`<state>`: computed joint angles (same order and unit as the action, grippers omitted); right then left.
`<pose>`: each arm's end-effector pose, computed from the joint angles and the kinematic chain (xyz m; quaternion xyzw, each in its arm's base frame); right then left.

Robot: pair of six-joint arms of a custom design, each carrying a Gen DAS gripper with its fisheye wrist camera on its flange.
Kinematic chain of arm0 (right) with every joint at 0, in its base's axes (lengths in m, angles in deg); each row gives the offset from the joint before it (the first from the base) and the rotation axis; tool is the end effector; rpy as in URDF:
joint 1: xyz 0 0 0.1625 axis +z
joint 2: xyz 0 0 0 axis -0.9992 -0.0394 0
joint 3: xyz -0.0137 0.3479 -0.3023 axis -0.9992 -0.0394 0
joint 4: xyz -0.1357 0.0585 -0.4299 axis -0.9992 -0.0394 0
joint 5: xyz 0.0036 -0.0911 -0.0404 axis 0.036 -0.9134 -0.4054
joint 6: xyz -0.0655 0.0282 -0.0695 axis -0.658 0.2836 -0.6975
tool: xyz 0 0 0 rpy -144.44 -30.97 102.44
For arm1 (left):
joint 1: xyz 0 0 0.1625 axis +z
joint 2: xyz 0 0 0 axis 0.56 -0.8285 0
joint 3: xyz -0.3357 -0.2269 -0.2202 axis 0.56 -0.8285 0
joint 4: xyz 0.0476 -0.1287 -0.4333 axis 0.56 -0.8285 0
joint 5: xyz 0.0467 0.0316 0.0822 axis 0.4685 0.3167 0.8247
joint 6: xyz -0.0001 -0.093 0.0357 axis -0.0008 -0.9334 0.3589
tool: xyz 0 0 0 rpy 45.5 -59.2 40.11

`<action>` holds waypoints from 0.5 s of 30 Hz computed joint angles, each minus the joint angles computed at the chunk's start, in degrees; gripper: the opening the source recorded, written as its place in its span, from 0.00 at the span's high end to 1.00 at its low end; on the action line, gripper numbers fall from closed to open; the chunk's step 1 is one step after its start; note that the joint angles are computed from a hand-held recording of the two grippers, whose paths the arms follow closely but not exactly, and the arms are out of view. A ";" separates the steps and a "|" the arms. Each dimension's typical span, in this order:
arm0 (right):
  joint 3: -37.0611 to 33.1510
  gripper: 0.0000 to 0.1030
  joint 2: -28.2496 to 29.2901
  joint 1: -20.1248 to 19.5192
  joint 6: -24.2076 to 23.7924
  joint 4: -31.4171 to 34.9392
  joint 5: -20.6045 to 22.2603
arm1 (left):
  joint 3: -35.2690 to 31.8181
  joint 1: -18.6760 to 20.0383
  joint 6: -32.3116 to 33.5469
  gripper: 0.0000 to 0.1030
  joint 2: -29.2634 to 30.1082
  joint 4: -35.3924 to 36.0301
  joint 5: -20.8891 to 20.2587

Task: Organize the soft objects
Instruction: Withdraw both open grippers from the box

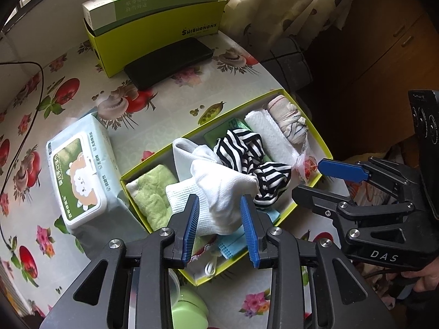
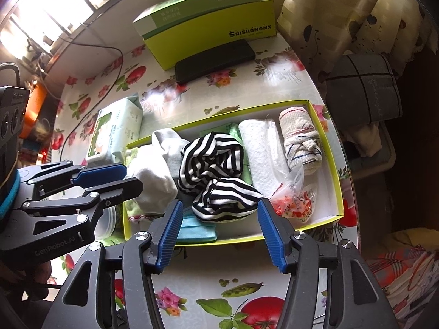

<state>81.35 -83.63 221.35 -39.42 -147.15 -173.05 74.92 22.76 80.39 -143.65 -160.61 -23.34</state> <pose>0.4082 -0.3146 -0.0463 0.0540 -0.9550 0.1475 0.2515 -0.0195 -0.3567 0.3544 0.2509 0.9375 -0.0265 0.2398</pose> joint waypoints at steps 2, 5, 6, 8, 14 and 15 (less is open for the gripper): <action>-0.22 0.45 0.04 0.24 -0.02 0.13 0.07 | -0.13 -0.34 0.01 0.68 -0.63 0.43 0.14; -0.74 0.45 0.10 0.69 -0.16 0.63 -0.05 | -0.43 -0.92 -0.18 0.68 -1.45 0.97 0.55; -0.93 0.45 0.11 0.83 -0.29 0.78 -0.10 | -0.53 -1.03 -0.25 0.68 -1.67 1.06 0.68; -1.44 0.44 0.14 1.25 -0.50 1.24 -0.31 | -0.70 -1.43 -0.62 0.68 -2.40 1.53 0.91; -3.13 0.44 0.40 2.85 -0.93 3.27 -0.99 | -0.92 -2.73 -1.82 0.68 -4.66 3.57 2.54; -3.36 0.44 0.45 3.16 -0.96 3.64 -1.08 | -0.92 -2.96 -2.00 0.68 -5.12 3.94 2.89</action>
<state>77.99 -83.18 224.51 -40.38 -143.50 -174.13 74.00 19.80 78.40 -148.77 -156.67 -20.46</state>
